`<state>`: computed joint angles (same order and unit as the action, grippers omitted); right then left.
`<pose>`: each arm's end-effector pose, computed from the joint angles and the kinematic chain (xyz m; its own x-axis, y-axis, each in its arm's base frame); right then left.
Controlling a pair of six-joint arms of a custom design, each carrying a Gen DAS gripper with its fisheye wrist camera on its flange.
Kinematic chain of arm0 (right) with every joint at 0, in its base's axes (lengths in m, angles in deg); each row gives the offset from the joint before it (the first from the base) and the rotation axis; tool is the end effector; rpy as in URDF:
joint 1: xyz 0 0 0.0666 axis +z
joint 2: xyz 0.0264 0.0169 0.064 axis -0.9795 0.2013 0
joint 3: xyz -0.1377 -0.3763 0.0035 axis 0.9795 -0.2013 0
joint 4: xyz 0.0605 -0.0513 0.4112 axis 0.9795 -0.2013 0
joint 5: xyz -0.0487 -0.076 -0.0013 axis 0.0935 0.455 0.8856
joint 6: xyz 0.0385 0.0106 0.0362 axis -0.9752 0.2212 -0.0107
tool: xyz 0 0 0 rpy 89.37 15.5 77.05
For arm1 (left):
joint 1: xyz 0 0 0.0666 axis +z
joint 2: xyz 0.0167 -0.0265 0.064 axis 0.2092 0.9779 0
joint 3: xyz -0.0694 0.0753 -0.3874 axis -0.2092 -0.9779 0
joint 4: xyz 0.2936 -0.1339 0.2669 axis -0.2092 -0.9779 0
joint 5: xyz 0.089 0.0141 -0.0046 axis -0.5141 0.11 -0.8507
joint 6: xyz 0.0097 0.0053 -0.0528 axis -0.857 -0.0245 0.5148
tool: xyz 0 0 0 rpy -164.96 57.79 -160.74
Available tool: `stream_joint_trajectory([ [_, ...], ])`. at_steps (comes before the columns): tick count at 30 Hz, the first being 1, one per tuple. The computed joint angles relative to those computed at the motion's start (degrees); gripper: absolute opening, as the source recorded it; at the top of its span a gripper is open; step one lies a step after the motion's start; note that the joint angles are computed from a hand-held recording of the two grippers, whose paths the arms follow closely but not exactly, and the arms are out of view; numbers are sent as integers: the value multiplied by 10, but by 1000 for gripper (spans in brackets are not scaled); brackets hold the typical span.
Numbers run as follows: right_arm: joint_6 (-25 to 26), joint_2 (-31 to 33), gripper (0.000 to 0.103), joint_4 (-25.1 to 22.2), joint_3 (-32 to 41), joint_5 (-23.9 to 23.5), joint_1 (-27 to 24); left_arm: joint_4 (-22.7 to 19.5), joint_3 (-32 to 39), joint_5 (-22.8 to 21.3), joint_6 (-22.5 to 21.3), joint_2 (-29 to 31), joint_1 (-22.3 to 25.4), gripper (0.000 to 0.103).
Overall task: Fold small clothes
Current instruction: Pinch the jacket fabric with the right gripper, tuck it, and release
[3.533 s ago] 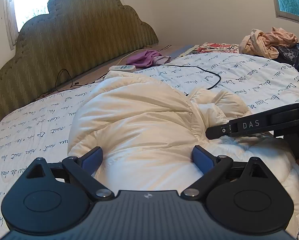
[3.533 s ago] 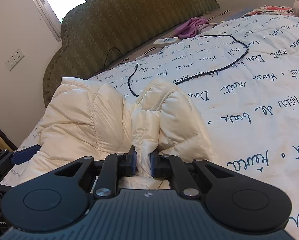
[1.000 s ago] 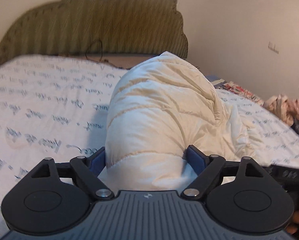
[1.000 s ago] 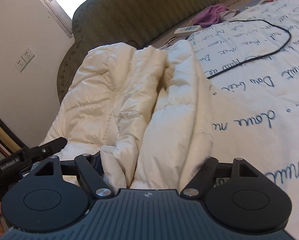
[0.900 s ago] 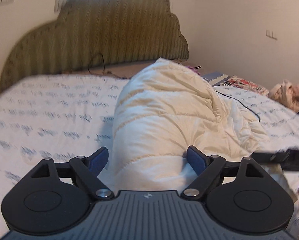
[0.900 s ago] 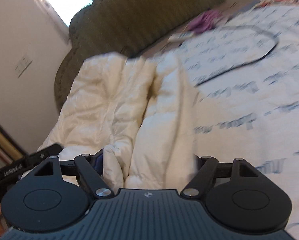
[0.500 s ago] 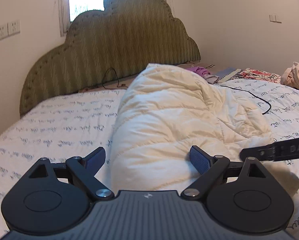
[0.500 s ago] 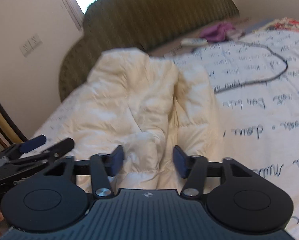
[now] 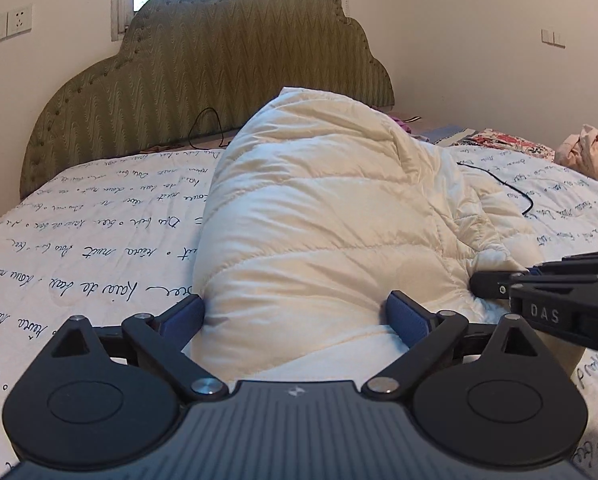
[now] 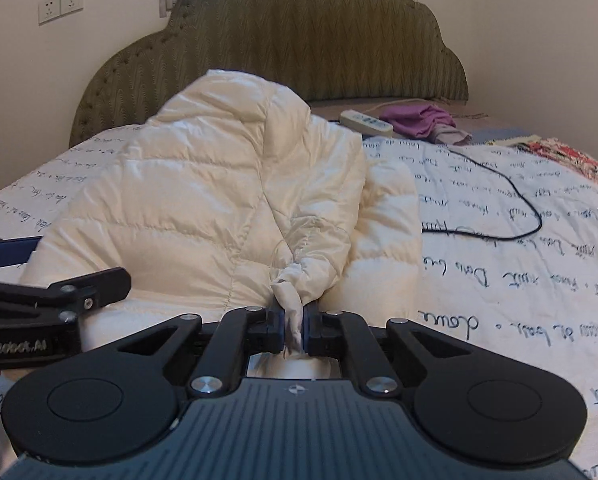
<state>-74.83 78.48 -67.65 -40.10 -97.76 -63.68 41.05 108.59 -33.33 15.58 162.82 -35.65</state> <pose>0.4010 0.1105 0.2953 -0.5191 -0.1897 -0.8334 -0.4050 0.9132 0.0444 0.3265 -0.3223 0.3556 -0.5009 -0.0060 -0.8655 -0.0947 0.9944 0.0479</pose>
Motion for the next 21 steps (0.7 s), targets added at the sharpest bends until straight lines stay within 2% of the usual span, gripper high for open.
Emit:
stream_joint_trajectory([
  [2, -10, 3, 10, -2, 0, 0, 1, 4, 1, -5, -7, 7, 0, 100],
  [4, -15, 13, 17, -4, 6, 4, 4, 6, 1, -9, -10, 12, 1, 101],
  [7, -23, 13, 21, -17, 11, -4, 0, 5, 3, -12, -10, 18, 1, 103],
  [9, -38, -7, 32, -8, -3, 4, -2, 9, 1, -17, -13, 20, 0, 103],
  [13, -51, -80, 38, 43, -57, 44, -1, 18, 0, -25, -16, 24, -3, 103],
  [15, -45, -117, 39, 52, -80, 28, -2, 24, -2, -28, -19, 25, -5, 103],
  [18, -21, -135, 38, 22, -87, -15, 0, 33, -7, -33, -22, 24, -6, 103],
  [21, -6, -111, 31, 1, -79, 4, 14, 39, -10, -37, -27, 25, -7, 103],
])
